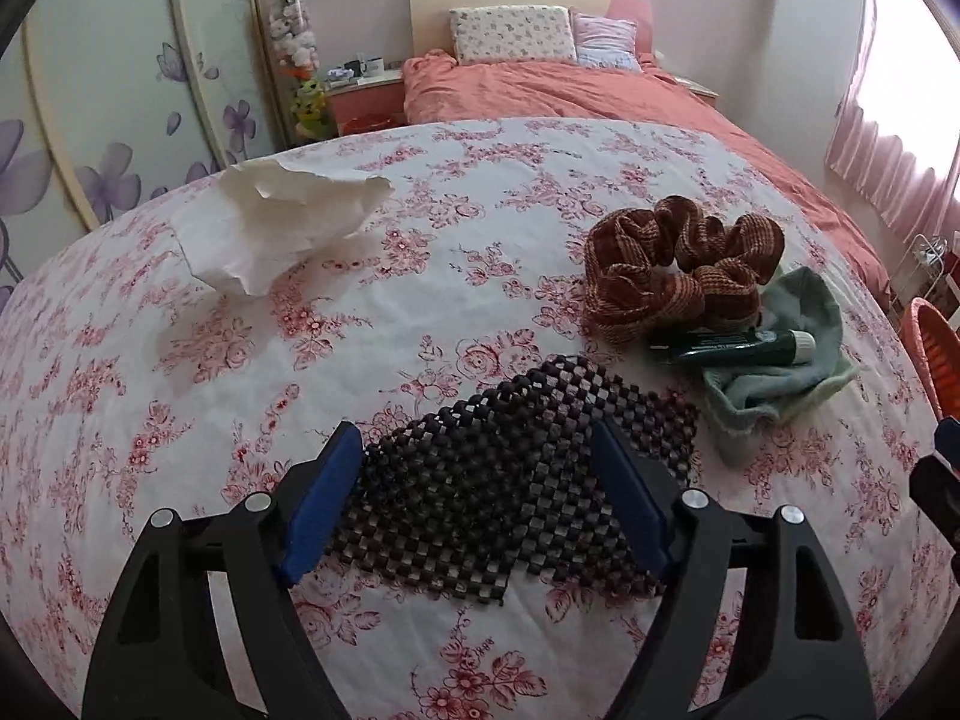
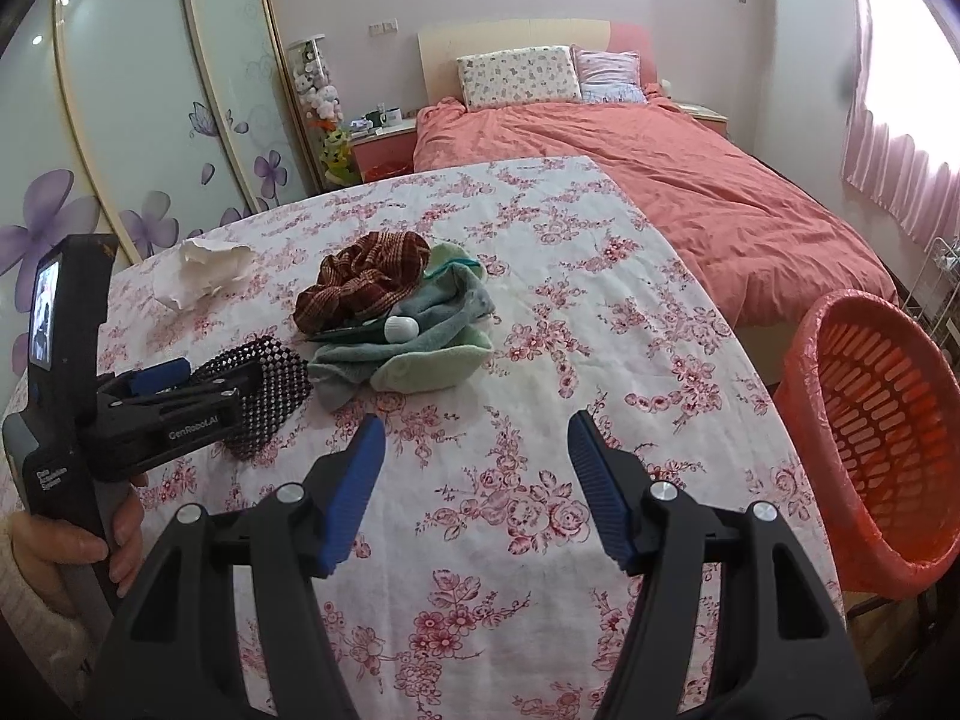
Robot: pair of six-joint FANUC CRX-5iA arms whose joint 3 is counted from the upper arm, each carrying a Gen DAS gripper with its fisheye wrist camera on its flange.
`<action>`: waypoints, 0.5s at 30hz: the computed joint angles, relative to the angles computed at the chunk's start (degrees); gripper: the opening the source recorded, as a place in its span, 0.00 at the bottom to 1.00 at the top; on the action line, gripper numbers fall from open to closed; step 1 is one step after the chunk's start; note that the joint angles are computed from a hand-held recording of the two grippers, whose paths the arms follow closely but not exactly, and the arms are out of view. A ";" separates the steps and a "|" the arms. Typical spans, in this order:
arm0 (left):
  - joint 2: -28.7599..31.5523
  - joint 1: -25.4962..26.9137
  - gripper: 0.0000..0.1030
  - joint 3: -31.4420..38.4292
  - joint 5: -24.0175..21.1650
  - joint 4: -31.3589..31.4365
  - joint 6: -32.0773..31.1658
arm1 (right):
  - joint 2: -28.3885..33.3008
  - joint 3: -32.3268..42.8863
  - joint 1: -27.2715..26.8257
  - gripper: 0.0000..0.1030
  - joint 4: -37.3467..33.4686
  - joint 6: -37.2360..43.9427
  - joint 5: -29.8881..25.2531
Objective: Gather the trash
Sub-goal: 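Lower the open left tool over the black mesh net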
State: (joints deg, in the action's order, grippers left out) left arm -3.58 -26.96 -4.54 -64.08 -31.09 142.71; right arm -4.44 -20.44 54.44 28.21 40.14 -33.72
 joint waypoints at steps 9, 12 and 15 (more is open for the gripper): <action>0.81 -0.97 0.74 0.95 -1.54 -0.96 0.09 | 0.29 0.29 0.04 0.60 -0.80 0.35 -0.62; 0.64 -1.52 0.62 0.99 -1.47 -1.39 -0.18 | 0.26 0.33 -0.04 0.60 -1.16 0.31 -0.73; 0.09 -1.95 0.47 0.62 -1.46 -1.68 -0.02 | 0.18 0.39 -0.09 0.60 -1.50 0.32 -0.78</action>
State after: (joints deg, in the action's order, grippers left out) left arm -3.49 -28.91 -3.92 -65.54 -32.78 142.70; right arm -4.26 -20.06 54.35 26.72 40.46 -34.50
